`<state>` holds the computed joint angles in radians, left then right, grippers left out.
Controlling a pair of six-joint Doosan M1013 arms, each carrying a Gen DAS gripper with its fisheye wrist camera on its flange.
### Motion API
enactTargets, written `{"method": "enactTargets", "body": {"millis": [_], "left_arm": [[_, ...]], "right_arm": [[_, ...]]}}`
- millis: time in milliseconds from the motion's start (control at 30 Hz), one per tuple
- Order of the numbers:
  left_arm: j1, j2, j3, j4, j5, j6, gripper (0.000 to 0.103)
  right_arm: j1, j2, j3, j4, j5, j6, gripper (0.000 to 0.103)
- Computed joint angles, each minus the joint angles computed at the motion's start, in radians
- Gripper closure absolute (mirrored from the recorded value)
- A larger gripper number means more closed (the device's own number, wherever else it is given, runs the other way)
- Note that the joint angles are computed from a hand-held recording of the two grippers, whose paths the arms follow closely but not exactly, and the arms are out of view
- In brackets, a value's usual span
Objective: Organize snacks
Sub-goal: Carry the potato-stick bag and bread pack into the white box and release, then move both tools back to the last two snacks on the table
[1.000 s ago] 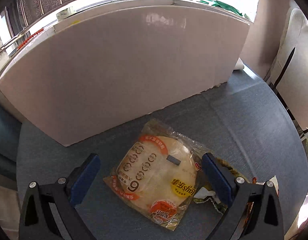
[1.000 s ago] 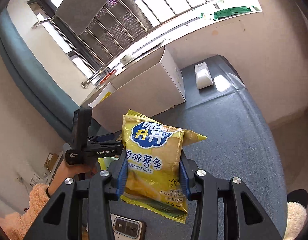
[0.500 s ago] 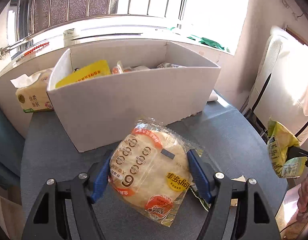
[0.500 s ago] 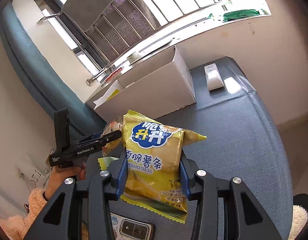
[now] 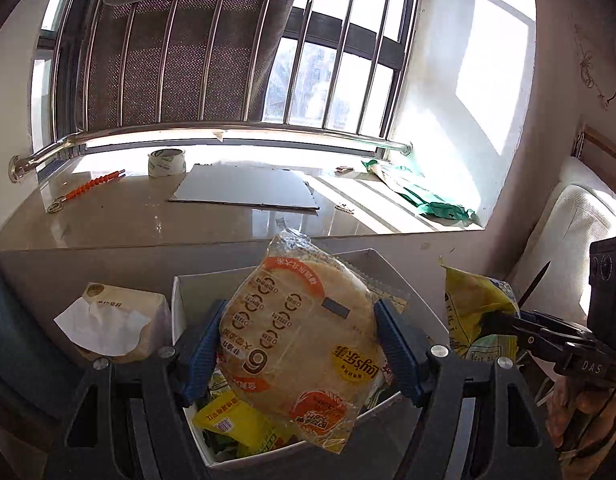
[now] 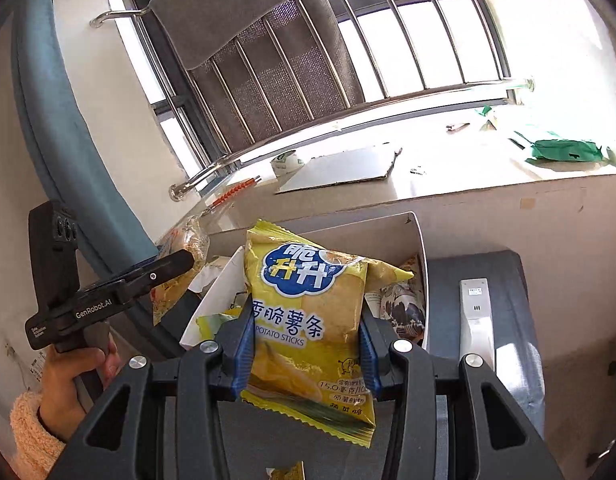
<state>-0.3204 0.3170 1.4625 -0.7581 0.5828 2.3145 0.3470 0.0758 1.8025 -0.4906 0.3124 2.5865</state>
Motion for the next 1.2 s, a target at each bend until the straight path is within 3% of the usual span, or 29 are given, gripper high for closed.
{"method": "enactTargets", "body": {"millis": [100, 133, 167, 200, 233, 267, 367, 433, 600, 700, 900, 1000, 1200], "left_arm": [[-0.013, 0.052, -0.065, 0.037, 0.025, -0.048, 0.025], [-0.016, 0.067, -0.089, 0.071, 0.044, -0.086, 0.02], [-0.023, 0.081, -0.111, 0.138, 0.056, -0.146, 0.006], [-0.031, 0.089, -0.124, 0.215, 0.056, -0.207, 0.0], [-0.037, 0.091, -0.124, 0.267, 0.038, -0.237, 0.0], [-0.04, 0.086, -0.111, 0.292, 0.015, -0.247, 0.0], [-0.028, 0.072, -0.079, 0.287, -0.005, -0.255, 0.0], [-0.017, 0.054, -0.05, 0.234, -0.029, -0.201, 0.0], [-0.022, -0.001, 0.015, 0.252, -0.107, -0.157, 0.0], [-0.014, -0.05, 0.071, 0.101, -0.126, 0.001, 0.0], [-0.019, -0.168, 0.233, -0.14, -0.174, 0.306, 0.0], [-0.017, -0.212, 0.309, -0.262, -0.151, 0.451, 0.0], [-0.015, -0.274, 0.44, -0.336, -0.139, 0.522, 0.0]], "right_arm": [[-0.033, 0.053, -0.068, 0.146, 0.036, -0.155, 0.054], [-0.043, 0.066, -0.084, 0.2, 0.042, -0.209, 0.053], [-0.053, 0.077, -0.097, 0.272, 0.043, -0.281, 0.047], [-0.06, 0.087, -0.108, 0.335, 0.048, -0.34, 0.021], [-0.064, 0.091, -0.111, 0.359, 0.059, -0.36, 0.007], [-0.061, 0.091, -0.11, 0.332, 0.064, -0.328, 0.0], [-0.048, 0.074, -0.086, 0.167, 0.072, -0.161, 0.0], [-0.05, 0.056, -0.064, 0.136, 0.059, -0.118, 0.0], [-0.047, 0.011, -0.022, 0.051, 0.029, 0.003, 0.0], [-0.035, -0.027, 0.018, 0.012, -0.02, 0.05, 0.0], [0.043, -0.098, 0.114, -0.222, -0.043, 0.238, 0.0], [0.095, -0.126, 0.17, -0.379, -0.03, 0.396, 0.0], [0.186, -0.158, 0.262, -0.457, 0.033, 0.533, 0.0]]}}
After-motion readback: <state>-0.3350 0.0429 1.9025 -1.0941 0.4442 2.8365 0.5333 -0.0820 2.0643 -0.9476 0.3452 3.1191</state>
